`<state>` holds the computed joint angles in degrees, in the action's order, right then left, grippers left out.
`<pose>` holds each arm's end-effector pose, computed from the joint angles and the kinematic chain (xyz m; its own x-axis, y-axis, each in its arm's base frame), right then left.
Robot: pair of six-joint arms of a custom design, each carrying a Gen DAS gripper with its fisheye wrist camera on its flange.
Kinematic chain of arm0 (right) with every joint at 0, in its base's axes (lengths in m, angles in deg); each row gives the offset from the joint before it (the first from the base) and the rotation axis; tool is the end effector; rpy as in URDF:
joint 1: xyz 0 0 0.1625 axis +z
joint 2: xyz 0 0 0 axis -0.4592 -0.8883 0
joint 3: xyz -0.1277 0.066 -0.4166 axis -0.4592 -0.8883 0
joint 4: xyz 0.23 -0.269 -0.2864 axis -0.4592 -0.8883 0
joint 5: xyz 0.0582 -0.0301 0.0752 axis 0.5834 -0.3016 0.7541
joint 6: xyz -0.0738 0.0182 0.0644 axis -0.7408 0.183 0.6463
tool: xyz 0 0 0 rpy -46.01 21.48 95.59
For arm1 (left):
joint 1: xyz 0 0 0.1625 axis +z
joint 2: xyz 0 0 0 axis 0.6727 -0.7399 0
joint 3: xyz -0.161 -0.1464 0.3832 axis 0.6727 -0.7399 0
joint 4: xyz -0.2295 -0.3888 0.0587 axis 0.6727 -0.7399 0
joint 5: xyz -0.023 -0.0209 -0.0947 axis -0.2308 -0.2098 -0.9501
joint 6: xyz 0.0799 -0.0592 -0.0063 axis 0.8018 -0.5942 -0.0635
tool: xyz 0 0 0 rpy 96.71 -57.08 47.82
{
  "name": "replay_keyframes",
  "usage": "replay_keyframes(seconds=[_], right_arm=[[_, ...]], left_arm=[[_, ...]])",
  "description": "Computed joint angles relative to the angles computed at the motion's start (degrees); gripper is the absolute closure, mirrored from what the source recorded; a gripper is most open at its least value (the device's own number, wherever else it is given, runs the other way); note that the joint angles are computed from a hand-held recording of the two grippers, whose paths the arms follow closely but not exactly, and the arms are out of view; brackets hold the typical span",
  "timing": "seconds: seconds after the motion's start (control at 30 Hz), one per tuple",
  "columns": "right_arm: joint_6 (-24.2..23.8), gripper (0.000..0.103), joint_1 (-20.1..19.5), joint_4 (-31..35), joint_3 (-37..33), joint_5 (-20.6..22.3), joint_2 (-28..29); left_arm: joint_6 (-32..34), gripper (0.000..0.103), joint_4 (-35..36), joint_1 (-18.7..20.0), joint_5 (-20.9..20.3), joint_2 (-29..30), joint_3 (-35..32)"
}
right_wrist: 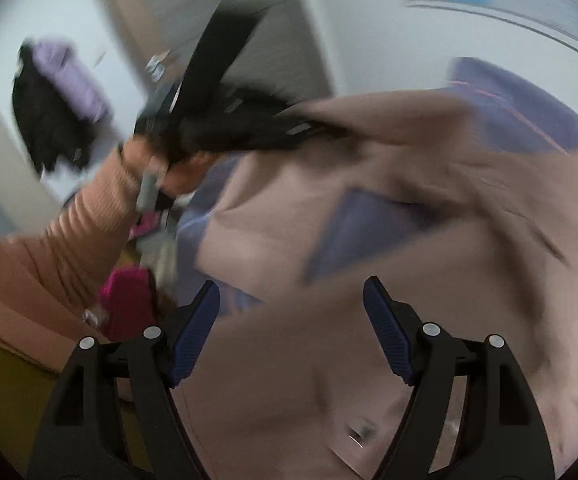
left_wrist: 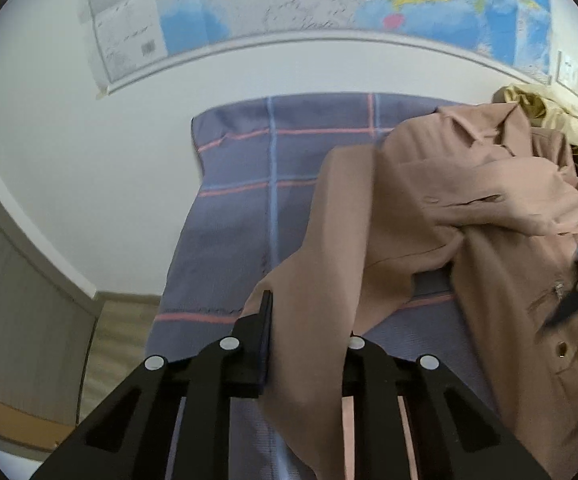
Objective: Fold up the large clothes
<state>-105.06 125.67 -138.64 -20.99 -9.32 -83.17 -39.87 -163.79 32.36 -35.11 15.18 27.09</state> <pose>0.2653 -0.8802 -0.0649 -0.2468 -0.9448 0.2155 -0.9677 0.2288 -0.1055 -0.0148 -0.8141 0.2576 -0.5890 0.1068 -0.8010 0.6254 0.6881 -0.3681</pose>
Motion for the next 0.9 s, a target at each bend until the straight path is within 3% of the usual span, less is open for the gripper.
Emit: replay_keyframes(seconds=[0.17, 0.33, 0.37, 0.43, 0.47, 0.5, 0.6, 0.67, 0.7, 0.73, 0.77, 0.83, 0.9], right_arm=[[-4.27, 0.029, 2.12, -0.75, -1.78, -2.96, 4.7], [-11.96, 0.035, 3.18, -15.31, 0.99, -8.46, 7.89], [-13.0, 0.04, 3.11, -17.88, 2.38, -8.27, 7.64], [-12.26, 0.084, 3.13, -18.66, 3.28, -8.2, 6.99], [-9.68, 0.091, 3.25, -15.62, 2.7, -7.97, 6.45], [-7.02, 0.091, 3.28, -13.67, 2.08, -6.82, 5.99], [2.01, 0.091, 2.51, -1.76, -1.14, 1.62, 2.74], [6.36, 0.092, 1.74, 2.78, -2.59, 8.0, 0.27], [8.44, 0.092, 1.19, 3.77, -2.85, 11.23, -1.1], [11.05, 0.092, 0.59, 4.75, -2.95, 14.65, -2.56], [15.12, 0.092, -0.51, 8.0, -4.74, 20.04, -3.93], [19.58, 0.097, -2.18, 9.02, -5.43, 27.26, -6.37], [23.02, 0.097, -3.72, 3.77, -2.8, 32.05, -9.97]], left_arm=[[-1.23, 0.087, 2.05, -0.31, -2.05, -0.33, 0.12], [-3.49, 0.086, 5.89, 0.58, -3.99, 0.15, -1.84], [-3.73, 0.086, 6.03, 0.69, -4.34, 0.11, -1.85], [-4.19, 0.086, 6.28, 0.82, -5.18, -0.14, -1.73], [-4.83, 0.086, 6.81, 0.88, -6.11, -0.42, -1.8], [-5.16, 0.086, 7.02, 0.85, -6.35, -0.6, -1.88], [-7.4, 0.085, 7.43, 0.6, -9.76, -2.46, -1.85], [-8.82, 0.077, 6.61, 0.19, -12.42, -4.14, -1.53], [-8.92, 0.069, 5.08, 0.03, -14.29, -5.03, -1.06], [-9.7, 0.046, 3.24, -0.18, -17.04, -6.28, -0.52], [-10.67, 0.034, 2.36, -0.24, -19.07, -7.07, -0.2], [-11.77, 0.035, -0.99, -0.53, -23.01, -8.37, 0.74], [-9.16, 0.035, -5.81, -1.78, -22.46, -7.97, 1.48]])
